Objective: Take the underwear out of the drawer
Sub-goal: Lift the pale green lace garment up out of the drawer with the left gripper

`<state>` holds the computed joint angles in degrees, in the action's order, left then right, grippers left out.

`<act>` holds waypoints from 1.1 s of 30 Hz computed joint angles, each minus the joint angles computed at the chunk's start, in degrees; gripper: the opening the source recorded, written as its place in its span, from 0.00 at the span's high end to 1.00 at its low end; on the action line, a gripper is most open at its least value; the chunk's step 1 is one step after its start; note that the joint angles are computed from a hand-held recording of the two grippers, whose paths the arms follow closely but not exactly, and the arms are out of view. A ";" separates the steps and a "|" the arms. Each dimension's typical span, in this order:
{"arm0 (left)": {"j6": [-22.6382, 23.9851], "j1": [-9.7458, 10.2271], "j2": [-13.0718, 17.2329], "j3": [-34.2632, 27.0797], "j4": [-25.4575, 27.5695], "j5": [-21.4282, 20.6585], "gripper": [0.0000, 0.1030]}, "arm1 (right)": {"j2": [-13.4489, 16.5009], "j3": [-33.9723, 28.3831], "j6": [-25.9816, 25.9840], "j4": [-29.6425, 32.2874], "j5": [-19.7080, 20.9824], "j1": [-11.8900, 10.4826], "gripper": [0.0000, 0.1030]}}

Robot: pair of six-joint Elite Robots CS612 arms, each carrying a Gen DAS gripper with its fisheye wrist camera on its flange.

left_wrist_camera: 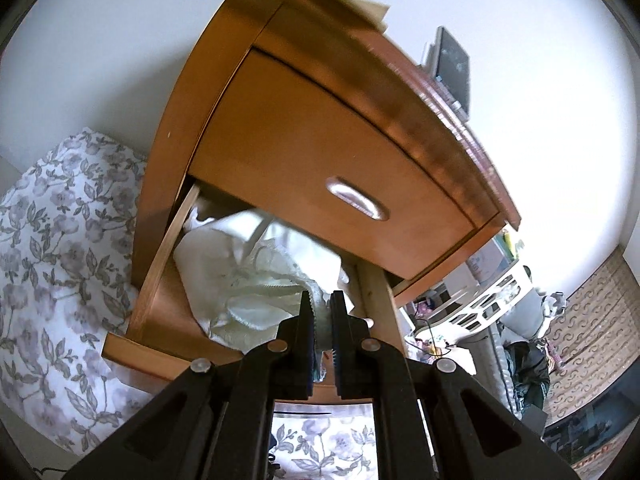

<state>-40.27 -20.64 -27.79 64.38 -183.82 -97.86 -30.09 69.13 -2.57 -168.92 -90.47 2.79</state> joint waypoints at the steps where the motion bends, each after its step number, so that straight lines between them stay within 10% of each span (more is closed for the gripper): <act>1: 0.17 -0.04 -0.16 0.18 -0.42 0.06 0.93 | -0.07 0.09 -0.03 -0.15 0.02 0.01 0.00; 33: 13.01 -2.96 -10.05 12.08 -22.59 0.14 0.93 | -2.36 3.67 0.75 -4.65 0.75 -0.14 0.00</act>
<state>-27.26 -23.60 -37.84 76.46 -206.41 -97.72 -32.45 72.80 -1.82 -173.57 -89.72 2.65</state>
